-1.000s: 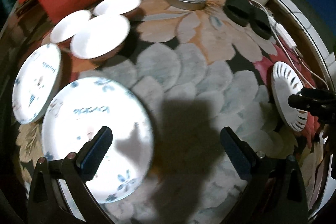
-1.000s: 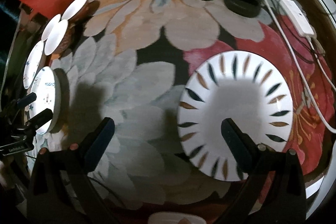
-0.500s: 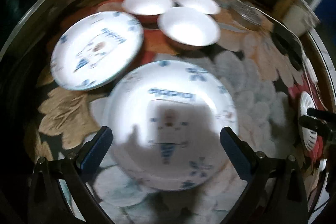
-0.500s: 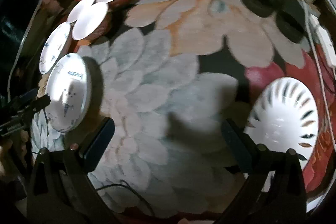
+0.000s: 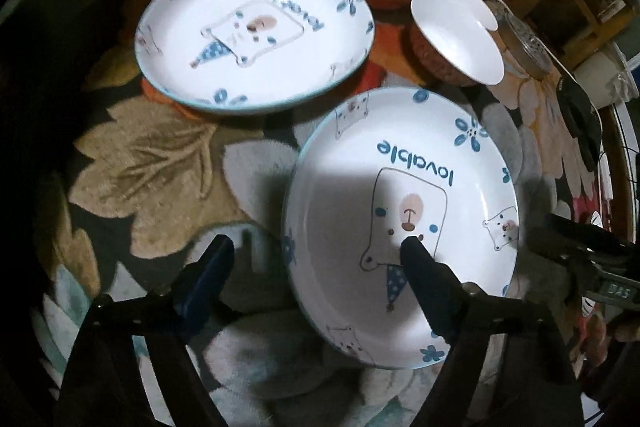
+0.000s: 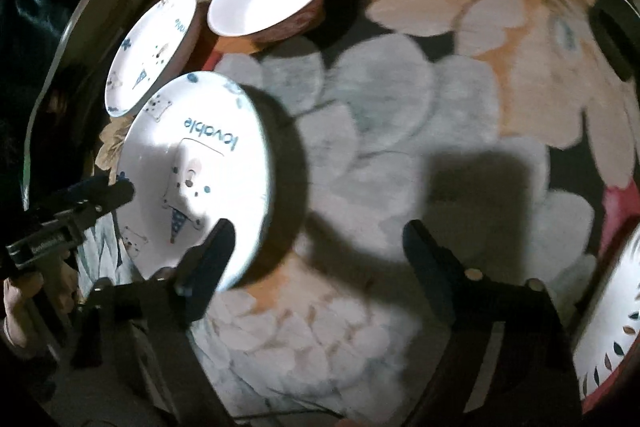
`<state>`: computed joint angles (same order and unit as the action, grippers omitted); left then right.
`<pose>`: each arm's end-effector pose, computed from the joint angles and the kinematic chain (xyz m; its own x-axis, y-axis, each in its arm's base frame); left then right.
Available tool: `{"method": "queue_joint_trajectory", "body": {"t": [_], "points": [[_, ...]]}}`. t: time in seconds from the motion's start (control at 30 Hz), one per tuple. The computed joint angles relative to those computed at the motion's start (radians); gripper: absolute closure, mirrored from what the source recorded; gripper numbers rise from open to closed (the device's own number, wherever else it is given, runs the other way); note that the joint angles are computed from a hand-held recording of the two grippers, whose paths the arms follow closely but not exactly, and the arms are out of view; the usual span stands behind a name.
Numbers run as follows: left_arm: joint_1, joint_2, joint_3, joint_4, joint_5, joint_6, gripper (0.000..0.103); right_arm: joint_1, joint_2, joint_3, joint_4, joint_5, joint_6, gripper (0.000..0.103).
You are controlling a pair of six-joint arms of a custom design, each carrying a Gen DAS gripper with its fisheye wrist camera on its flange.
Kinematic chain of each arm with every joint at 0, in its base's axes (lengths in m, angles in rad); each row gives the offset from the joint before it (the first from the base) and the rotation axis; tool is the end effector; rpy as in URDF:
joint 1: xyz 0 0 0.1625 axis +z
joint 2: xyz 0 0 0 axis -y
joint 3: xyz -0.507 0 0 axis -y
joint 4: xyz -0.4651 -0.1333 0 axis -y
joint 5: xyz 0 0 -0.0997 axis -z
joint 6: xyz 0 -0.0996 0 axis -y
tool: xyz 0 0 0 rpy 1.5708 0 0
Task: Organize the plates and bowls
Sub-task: 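Grasp the large bear plate rim with the right tool while the left tool supports it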
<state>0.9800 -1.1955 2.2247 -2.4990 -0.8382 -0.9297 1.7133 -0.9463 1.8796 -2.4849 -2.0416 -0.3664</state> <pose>-0.1221 -0.5410 0.1520 -0.7909 -0.3810 -0.4788 -0.1333 0.8709 -0.4730 0.1826 -0.6519 0.1094 -0.7716 -0.4808 0.4165 -0.4482 0.8756 0.1804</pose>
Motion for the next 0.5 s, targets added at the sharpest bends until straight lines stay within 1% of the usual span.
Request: {"method": "queue_joint_trajectory", "body": {"t": [0.03, 0.07, 0.1, 0.13, 0.17, 0.2, 0.23, 0.27, 0.3, 0.37, 0.43, 0.5], "points": [[0.005, 0.004, 0.003, -0.018, -0.01, 0.01, 0.021, 0.001, 0.01, -0.006, 0.008, 0.001, 0.007, 0.032], [0.011, 0.008, 0.001, -0.029, -0.021, 0.019, 0.028, 0.002, 0.018, -0.01, 0.013, 0.001, 0.009, 0.037], [0.017, 0.013, -0.001, -0.041, -0.034, 0.032, 0.044, 0.003, 0.023, -0.013, 0.015, 0.001, 0.008, 0.041], [0.025, 0.02, -0.009, -0.042, -0.05, 0.047, 0.052, 0.005, 0.029, -0.014, 0.015, 0.0, 0.002, 0.043], [0.029, 0.025, -0.014, -0.037, -0.057, 0.057, 0.058, 0.007, 0.035, -0.017, 0.015, -0.003, -0.009, 0.048], [0.031, 0.029, -0.016, -0.038, -0.057, 0.066, 0.058, 0.009, 0.04, -0.018, 0.017, -0.005, -0.017, 0.056], [0.034, 0.033, -0.019, -0.045, -0.057, 0.075, 0.058, 0.01, 0.044, -0.02, 0.02, -0.009, -0.022, 0.061], [0.036, 0.034, -0.017, -0.052, -0.057, 0.08, 0.06, 0.011, 0.049, -0.022, 0.025, -0.015, -0.024, 0.069], [0.04, 0.037, -0.018, -0.058, -0.057, 0.086, 0.064, 0.011, 0.052, -0.024, 0.027, -0.016, -0.025, 0.076], [0.046, 0.039, -0.019, -0.056, -0.056, 0.093, 0.07, 0.012, 0.058, -0.026, 0.03, -0.019, -0.026, 0.084], [0.055, 0.034, -0.019, -0.072, -0.078, 0.106, 0.071, 0.013, 0.065, -0.029, 0.039, -0.024, -0.026, 0.085], [0.058, 0.033, -0.022, -0.068, -0.085, 0.114, 0.072, 0.014, 0.07, -0.032, 0.056, -0.022, -0.026, 0.085]]}}
